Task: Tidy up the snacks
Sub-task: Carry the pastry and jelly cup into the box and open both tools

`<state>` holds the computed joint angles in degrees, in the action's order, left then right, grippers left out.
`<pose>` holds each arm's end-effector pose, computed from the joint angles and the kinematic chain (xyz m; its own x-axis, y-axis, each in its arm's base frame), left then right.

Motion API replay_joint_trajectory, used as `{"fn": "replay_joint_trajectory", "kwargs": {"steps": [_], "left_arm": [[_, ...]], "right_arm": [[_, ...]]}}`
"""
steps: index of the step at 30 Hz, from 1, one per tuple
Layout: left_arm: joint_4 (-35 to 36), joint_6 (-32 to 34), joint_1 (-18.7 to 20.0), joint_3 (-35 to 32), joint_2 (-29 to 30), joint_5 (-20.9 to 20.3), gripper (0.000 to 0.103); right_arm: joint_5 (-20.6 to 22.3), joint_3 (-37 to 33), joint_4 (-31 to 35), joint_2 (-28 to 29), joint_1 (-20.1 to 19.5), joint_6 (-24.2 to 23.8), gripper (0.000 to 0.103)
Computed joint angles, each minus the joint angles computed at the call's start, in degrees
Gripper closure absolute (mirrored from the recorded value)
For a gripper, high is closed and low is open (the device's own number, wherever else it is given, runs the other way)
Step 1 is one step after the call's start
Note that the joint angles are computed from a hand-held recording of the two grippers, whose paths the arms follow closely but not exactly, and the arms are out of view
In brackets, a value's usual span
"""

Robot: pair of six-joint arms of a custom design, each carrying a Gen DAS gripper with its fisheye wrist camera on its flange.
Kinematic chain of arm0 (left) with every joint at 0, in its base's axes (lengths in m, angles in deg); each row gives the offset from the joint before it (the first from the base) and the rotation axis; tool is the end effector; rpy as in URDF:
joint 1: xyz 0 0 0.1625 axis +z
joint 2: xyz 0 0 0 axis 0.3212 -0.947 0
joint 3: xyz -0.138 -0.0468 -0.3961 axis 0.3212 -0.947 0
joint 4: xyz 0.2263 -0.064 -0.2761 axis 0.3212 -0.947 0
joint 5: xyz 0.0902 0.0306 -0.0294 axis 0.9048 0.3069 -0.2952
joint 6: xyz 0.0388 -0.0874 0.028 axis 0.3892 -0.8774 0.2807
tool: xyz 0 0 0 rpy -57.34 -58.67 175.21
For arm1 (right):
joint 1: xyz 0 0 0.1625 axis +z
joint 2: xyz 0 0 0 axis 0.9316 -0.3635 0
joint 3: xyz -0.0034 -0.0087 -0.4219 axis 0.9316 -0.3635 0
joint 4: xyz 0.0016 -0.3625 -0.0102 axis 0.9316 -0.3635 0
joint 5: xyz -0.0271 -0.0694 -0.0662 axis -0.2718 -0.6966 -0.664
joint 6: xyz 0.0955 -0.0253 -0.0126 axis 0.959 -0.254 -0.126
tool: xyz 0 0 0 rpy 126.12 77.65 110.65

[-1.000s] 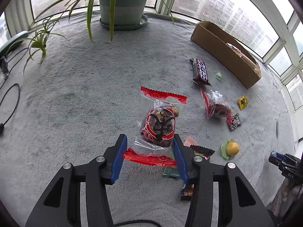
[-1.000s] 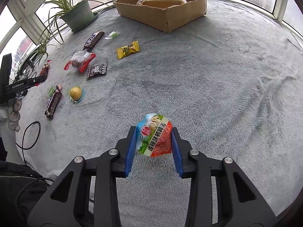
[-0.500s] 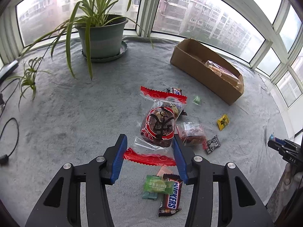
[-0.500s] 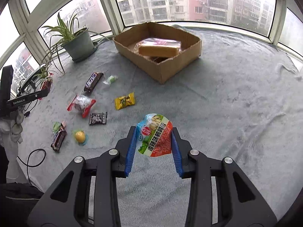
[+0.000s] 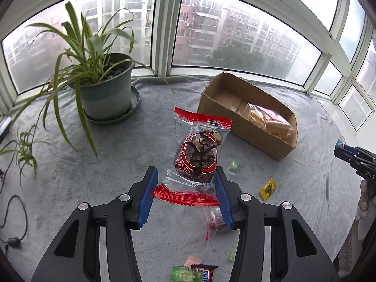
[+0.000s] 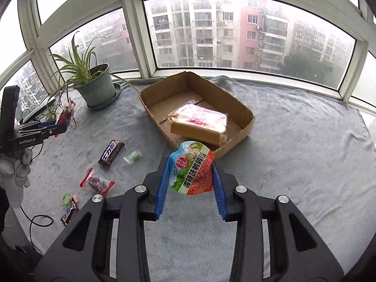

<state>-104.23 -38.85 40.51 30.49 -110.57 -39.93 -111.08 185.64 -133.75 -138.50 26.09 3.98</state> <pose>-0.1874 -0.6817 0.1584 -0.7666 0.3424 -0.5432 0.5618 0.7673 -0.3092 0.1340 -0.6164 0.2406 -0.7548 -0.0755 0.6516 -0.4681 0.7579 -0.4544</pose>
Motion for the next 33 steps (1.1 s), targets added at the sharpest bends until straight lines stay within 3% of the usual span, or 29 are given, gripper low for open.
{"fn": "replay_joint_trajectory", "kwargs": {"steps": [14,33], "left_arm": [[5.0,3.1,-0.1,-16.2,10.1,-2.5,0.056],[19.0,3.7,1.4,-42.8,25.8,-4.8,0.056]], "right_arm": [[1.8,-20.1,11.9,8.5,-0.6,-0.9,0.066],[1.4,-48.9,30.3,23.7,-3.6,1.1,0.066]]}}
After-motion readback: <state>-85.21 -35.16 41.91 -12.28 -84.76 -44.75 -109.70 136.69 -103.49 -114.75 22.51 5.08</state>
